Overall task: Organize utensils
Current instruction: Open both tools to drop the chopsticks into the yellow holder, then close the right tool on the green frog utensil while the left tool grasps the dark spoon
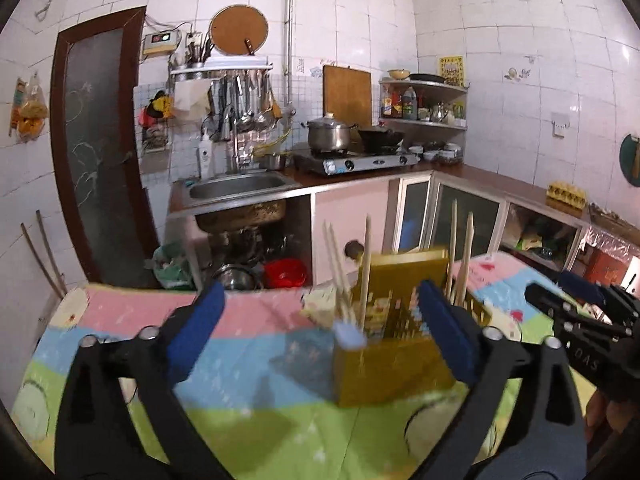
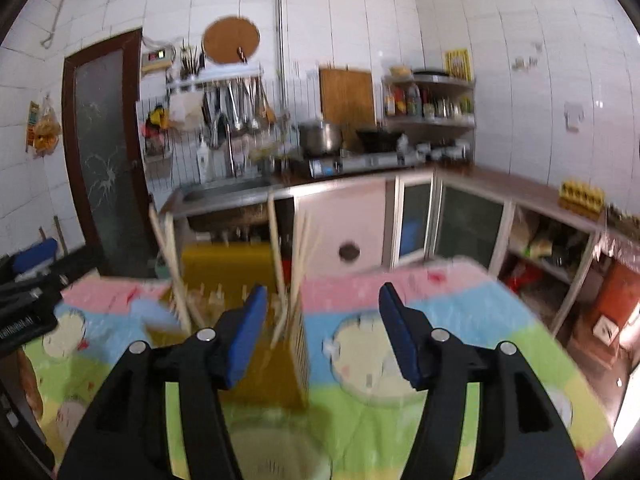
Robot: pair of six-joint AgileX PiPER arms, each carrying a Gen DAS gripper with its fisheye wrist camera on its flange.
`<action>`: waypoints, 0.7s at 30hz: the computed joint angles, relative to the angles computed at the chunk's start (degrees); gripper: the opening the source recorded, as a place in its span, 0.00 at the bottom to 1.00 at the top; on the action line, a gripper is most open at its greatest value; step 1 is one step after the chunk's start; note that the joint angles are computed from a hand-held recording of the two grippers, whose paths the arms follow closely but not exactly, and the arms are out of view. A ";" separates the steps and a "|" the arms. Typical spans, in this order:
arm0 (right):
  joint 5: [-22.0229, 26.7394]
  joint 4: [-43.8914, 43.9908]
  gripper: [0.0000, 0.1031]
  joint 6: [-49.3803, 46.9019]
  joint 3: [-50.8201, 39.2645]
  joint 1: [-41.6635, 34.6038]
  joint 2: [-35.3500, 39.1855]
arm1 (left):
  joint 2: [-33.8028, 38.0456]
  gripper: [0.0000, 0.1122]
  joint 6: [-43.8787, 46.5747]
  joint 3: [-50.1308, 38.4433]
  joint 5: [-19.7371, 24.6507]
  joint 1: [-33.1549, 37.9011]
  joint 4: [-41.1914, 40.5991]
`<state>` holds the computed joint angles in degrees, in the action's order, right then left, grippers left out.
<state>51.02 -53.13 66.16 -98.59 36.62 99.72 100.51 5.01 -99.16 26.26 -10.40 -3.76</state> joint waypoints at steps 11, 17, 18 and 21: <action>1.62 3.93 0.57 13.86 17.83 9.22 -1.35 | -7.03 0.87 6.21 23.94 -3.09 3.34 -0.78; 3.75 8.76 0.57 11.09 14.61 10.63 2.38 | -6.42 0.87 6.08 26.98 -1.98 4.71 0.67; 4.27 9.53 0.57 10.41 13.71 10.88 2.98 | -6.13 0.87 5.86 26.66 -1.04 4.65 1.06; 6.62 12.41 0.54 6.65 9.66 10.90 5.48 | -5.95 0.87 4.81 26.31 0.38 4.26 2.01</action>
